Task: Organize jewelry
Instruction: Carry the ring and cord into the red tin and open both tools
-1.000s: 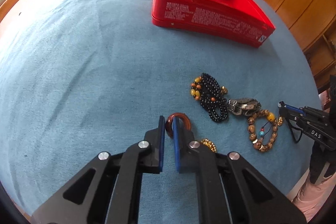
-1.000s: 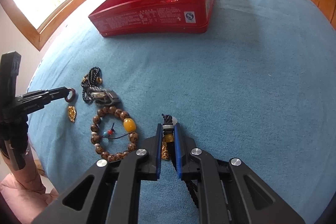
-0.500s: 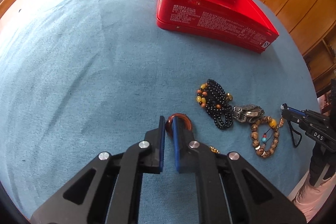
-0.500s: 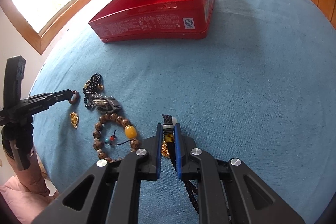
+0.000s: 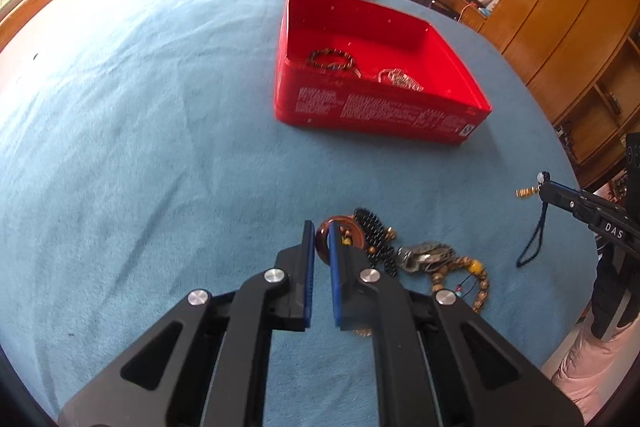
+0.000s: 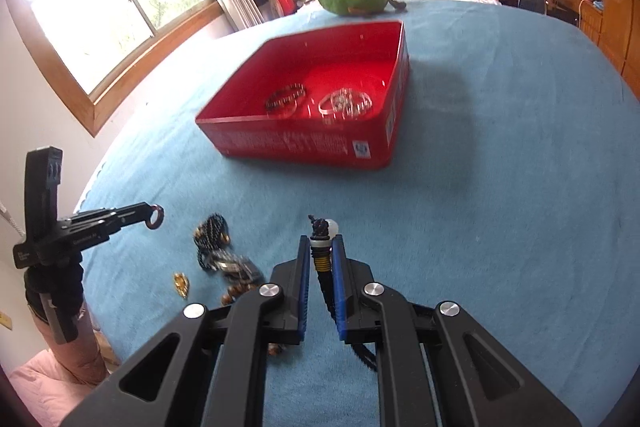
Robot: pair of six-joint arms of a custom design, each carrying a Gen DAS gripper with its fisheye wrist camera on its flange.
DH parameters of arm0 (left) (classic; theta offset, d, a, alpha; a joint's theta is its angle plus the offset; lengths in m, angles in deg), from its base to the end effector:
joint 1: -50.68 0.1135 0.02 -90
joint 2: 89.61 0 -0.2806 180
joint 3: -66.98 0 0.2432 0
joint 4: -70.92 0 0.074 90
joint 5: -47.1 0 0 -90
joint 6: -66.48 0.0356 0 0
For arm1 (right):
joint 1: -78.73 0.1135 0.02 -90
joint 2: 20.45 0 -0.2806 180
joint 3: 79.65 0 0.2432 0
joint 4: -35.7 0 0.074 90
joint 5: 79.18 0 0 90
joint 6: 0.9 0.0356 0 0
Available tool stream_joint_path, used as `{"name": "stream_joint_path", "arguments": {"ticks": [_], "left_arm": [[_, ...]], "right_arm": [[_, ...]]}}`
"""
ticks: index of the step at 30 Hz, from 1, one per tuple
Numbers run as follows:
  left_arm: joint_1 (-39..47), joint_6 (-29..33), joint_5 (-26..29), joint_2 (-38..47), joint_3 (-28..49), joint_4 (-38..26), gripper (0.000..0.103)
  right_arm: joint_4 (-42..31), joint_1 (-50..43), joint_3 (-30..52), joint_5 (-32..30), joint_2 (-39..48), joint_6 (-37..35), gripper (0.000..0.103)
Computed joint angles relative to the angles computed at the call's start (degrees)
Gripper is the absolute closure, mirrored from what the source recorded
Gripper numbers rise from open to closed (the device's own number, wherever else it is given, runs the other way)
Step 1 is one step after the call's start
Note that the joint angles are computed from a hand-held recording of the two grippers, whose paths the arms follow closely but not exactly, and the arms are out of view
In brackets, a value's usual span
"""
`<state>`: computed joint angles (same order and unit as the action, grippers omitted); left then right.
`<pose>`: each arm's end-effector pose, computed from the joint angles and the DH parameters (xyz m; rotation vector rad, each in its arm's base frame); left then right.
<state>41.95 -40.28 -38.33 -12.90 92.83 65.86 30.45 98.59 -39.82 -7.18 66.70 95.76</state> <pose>0.1680 -0.0287 0.1073 -0.1483 2.5611 -0.2733 0.2187 0.0907 0.1293 -0.4232 2.4831 0.5832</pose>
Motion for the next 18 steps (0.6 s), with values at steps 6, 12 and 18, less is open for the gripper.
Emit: {"name": "stream_joint_path", "arguments": {"ticks": [6, 12, 18], "left_arm": [[-0.90, 0.77, -0.19, -1.71, 6.38, -5.98, 0.098], [-0.51, 2.27, 0.13, 2.85, 16.09, -10.21, 0.098], [0.75, 3.27, 0.22, 9.62, 26.30, -12.19, 0.098]], "right_arm": [[-7.71, -0.04, 7.84, -0.79, -1.38, -0.72, 0.092], [-14.16, 0.38, 18.79, -0.55, 0.94, -0.78, 0.092], [-17.96, 1.16, 30.94, -0.37, 7.34, -0.09, 0.092]]}}
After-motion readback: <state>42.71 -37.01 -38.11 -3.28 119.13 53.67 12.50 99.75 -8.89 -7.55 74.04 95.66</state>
